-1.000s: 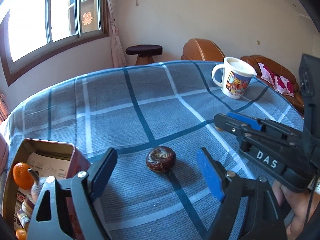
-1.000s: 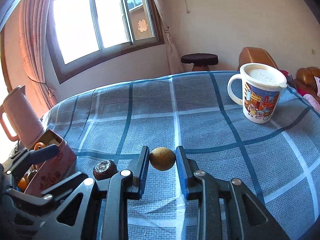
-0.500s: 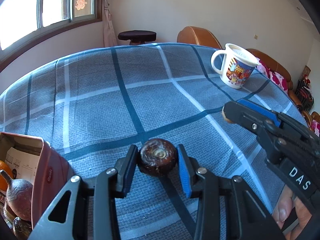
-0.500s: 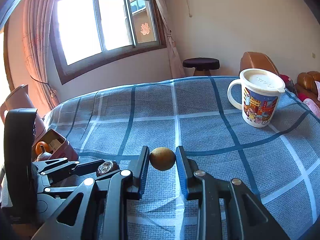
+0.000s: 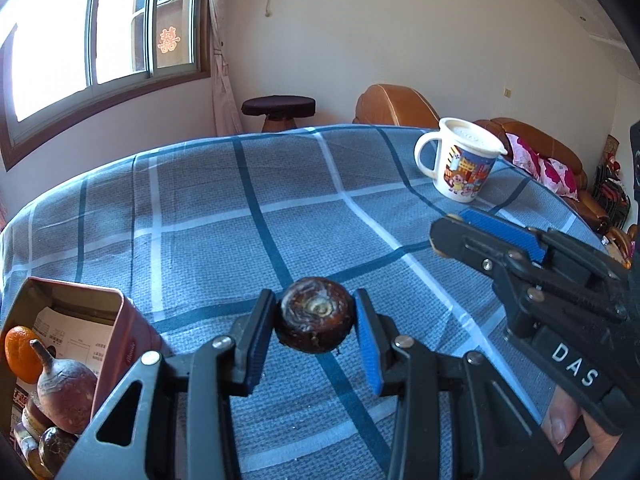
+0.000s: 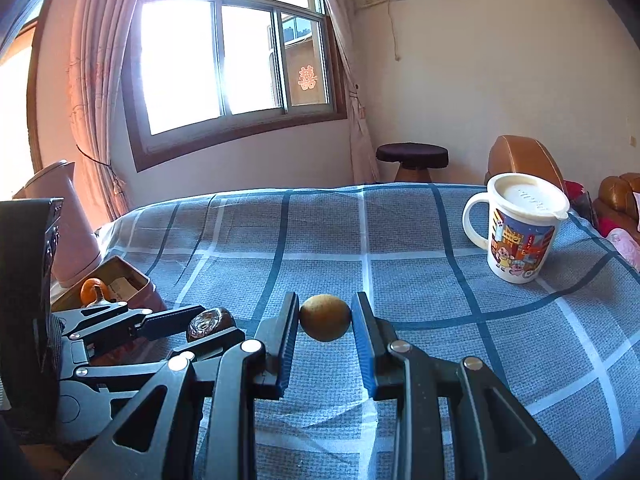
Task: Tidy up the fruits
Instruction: 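Lift both held fruits and carry them over the metal tin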
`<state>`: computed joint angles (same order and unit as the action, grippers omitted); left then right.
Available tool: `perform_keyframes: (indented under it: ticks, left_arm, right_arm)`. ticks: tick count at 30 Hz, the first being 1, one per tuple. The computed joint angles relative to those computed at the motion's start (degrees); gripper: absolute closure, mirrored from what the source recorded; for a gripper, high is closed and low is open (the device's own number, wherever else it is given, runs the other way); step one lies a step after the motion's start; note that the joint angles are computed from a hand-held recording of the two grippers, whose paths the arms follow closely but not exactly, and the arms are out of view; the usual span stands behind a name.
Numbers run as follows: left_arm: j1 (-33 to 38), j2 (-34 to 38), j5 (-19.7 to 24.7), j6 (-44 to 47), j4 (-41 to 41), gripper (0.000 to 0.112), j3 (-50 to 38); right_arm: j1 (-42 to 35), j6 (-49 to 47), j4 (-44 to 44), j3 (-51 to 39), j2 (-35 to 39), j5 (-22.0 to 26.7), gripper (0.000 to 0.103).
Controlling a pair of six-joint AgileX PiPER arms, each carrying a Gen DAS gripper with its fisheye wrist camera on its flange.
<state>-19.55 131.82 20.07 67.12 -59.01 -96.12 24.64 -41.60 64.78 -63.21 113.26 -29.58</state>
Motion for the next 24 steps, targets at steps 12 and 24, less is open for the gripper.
perform_keyframes:
  ticks: [12,24]
  left_arm:
    - [0.83,-2.54,-2.07,18.88,-20.01,0.071,5.58]
    - [1.97,-4.09,-0.93,33.47,-35.31,0.071,9.30]
  right_arm:
    - [1.14,1.33,-1.95,1.09,-0.35,-2.45,0.074]
    - [2.95,2.27,-3.18,2.56,-0.72,-5.87,0.074]
